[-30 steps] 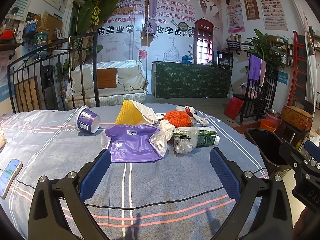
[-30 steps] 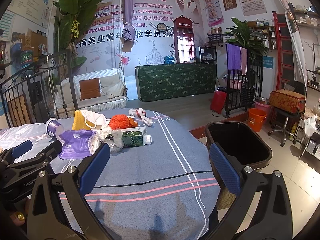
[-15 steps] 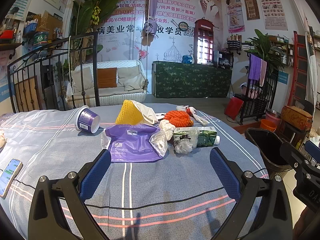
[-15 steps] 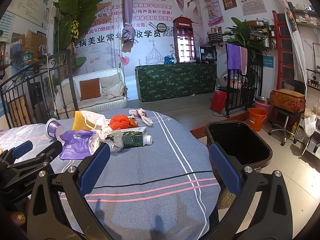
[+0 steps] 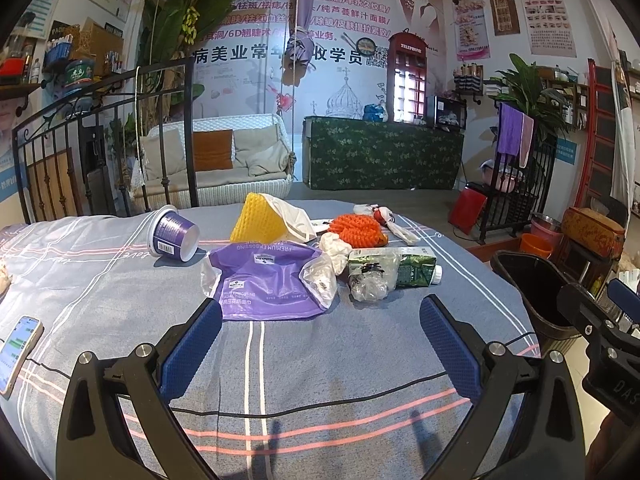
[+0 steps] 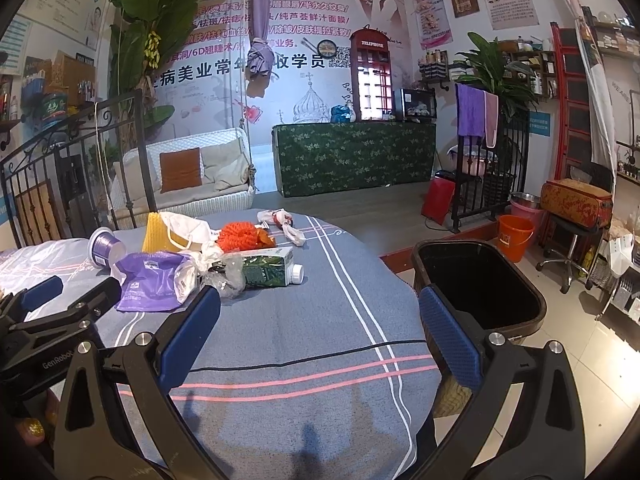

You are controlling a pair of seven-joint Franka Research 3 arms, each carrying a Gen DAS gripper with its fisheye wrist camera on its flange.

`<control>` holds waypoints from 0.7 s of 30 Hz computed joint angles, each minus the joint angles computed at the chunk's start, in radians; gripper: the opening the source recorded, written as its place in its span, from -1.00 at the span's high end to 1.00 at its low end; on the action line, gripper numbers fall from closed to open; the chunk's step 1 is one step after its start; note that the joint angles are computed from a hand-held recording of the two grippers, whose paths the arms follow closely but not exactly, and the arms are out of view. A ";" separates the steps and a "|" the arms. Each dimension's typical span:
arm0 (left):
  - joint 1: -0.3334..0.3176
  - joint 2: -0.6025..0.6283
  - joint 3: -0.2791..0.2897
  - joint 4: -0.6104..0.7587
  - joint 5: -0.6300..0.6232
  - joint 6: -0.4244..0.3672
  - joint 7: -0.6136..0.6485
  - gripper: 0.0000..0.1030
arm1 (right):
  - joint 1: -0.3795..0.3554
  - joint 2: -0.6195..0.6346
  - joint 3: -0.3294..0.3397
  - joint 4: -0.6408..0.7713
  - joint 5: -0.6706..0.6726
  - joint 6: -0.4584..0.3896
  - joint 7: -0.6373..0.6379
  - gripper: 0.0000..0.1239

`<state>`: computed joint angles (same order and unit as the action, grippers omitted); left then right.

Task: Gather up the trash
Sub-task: 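Grasp the purple plastic bag with the left gripper while the right gripper approaches the clear bag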

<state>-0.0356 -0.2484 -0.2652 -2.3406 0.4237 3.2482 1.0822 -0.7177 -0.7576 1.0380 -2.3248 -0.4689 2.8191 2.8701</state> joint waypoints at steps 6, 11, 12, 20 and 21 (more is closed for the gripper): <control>-0.259 0.046 0.250 0.044 -0.175 -0.145 0.219 -0.90 | 0.047 0.286 -0.035 0.077 -0.048 -0.018 -0.183 -0.59; -0.364 0.076 0.374 0.101 -0.468 -0.289 0.498 -0.90 | 0.210 0.548 -0.165 0.158 0.014 -0.046 -0.359 -0.59; -0.359 0.082 0.376 0.116 -0.491 -0.314 0.528 -0.90 | 0.238 0.589 -0.184 0.182 0.032 -0.063 -0.391 -0.59; -0.292 0.192 0.355 0.291 -0.669 -0.471 0.709 -0.81 | 0.386 0.834 -0.270 0.379 0.022 -0.142 -0.486 -0.59; -0.276 0.213 0.343 0.317 -0.643 -0.480 0.696 -0.81 | 0.402 0.860 -0.280 0.407 0.018 -0.155 -0.497 -0.59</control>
